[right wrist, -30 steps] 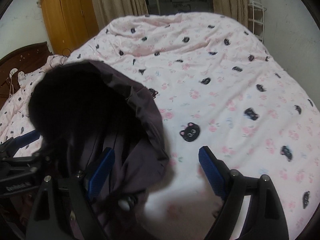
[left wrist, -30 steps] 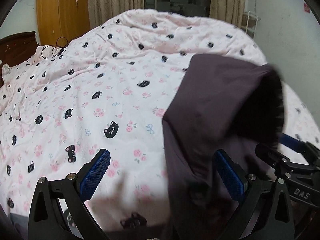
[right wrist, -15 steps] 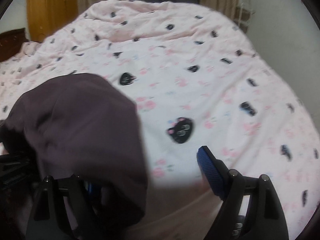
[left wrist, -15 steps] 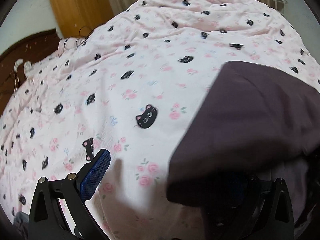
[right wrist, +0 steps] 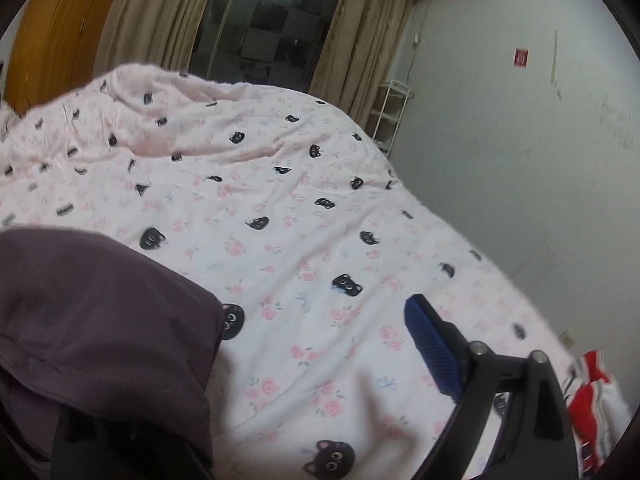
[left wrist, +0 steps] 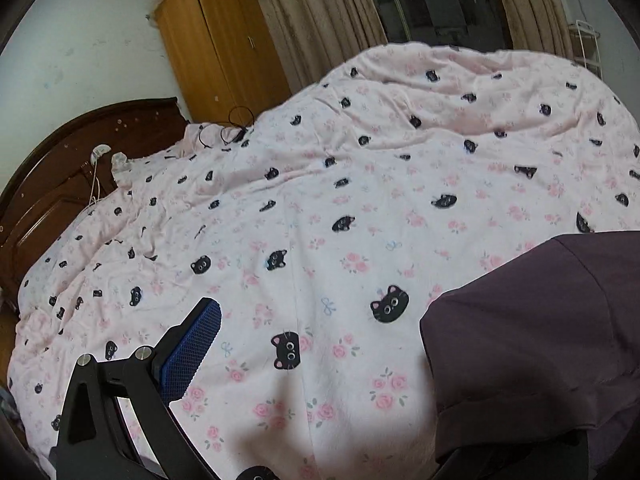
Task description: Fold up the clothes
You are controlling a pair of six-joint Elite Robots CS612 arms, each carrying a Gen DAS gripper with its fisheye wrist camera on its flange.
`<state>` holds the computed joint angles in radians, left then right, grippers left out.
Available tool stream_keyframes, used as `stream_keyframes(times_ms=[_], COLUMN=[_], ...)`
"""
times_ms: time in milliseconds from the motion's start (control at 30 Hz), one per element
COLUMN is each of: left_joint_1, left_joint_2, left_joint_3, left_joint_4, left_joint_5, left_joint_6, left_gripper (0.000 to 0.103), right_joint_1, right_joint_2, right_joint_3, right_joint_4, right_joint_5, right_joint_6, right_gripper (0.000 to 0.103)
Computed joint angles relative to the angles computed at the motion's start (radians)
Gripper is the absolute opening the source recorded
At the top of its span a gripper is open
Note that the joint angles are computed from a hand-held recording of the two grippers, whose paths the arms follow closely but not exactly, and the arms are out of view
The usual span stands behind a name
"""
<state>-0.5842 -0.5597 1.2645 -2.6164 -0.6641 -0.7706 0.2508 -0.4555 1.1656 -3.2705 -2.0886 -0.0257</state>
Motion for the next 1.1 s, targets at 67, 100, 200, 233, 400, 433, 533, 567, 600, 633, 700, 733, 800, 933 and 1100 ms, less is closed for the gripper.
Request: stream_keyframes(times_ms=[67, 100, 200, 233, 400, 433, 533, 567, 600, 633, 700, 733, 800, 933, 1100], left_joint_1=[0.009, 0.013, 0.02, 0.02, 0.018, 0.013, -0.001, -0.006, -0.009, -0.011, -0.014, -0.016, -0.021, -0.032, -0.041], left_joint_2=[0.013, 0.022, 0.034, 0.032, 0.021, 0.016, -0.004, -0.012, -0.02, -0.031, -0.055, -0.068, -0.091, -0.126, -0.123], left_joint_3=[-0.02, -0.032, -0.052, -0.05, -0.035, -0.025, 0.014, 0.027, 0.042, 0.059, 0.095, 0.114, 0.145, 0.179, 0.155], left_joint_4=[0.052, 0.082, 0.136, 0.135, 0.125, 0.116, 0.079, 0.065, 0.049, 0.03, -0.003, -0.018, -0.045, -0.119, -0.071], left_joint_5=[-0.041, -0.062, -0.112, -0.116, -0.132, -0.116, -0.062, -0.047, -0.04, -0.039, -0.055, -0.069, -0.09, -0.097, -0.012], left_joint_6=[0.001, 0.002, -0.002, 0.0, 0.008, 0.015, 0.051, 0.064, 0.075, 0.083, 0.093, 0.099, 0.118, 0.142, 0.109], left_gripper=[0.103, 0.103, 0.103, 0.103, 0.103, 0.103, 0.103, 0.103, 0.103, 0.103, 0.103, 0.103, 0.103, 0.103, 0.103], right_joint_1=[-0.005, -0.009, -0.015, -0.017, -0.022, -0.024, -0.022, -0.022, -0.022, -0.023, -0.027, -0.027, -0.029, -0.052, -0.073], right_joint_2=[0.001, 0.002, 0.007, 0.009, -0.009, -0.014, -0.033, -0.041, -0.052, -0.061, -0.086, -0.097, -0.123, -0.179, -0.213], right_joint_3=[-0.014, -0.022, -0.037, -0.044, -0.02, -0.011, 0.034, 0.049, 0.067, 0.083, 0.125, 0.146, 0.195, 0.282, 0.294], right_joint_4=[0.087, 0.14, 0.248, 0.283, 0.318, 0.315, 0.247, 0.228, 0.21, 0.193, 0.142, 0.114, 0.044, -0.056, -0.04], right_joint_5=[0.021, 0.037, 0.071, 0.082, 0.113, 0.122, 0.128, 0.131, 0.142, 0.159, 0.211, 0.235, 0.287, 0.486, 0.671], right_joint_6=[0.014, 0.024, 0.029, 0.03, 0.0, -0.013, -0.075, -0.091, -0.107, -0.12, -0.151, -0.173, -0.221, -0.245, -0.185], right_gripper=[0.095, 0.095, 0.096, 0.096, 0.099, 0.099, 0.099, 0.099, 0.099, 0.099, 0.099, 0.099, 0.099, 0.099, 0.098])
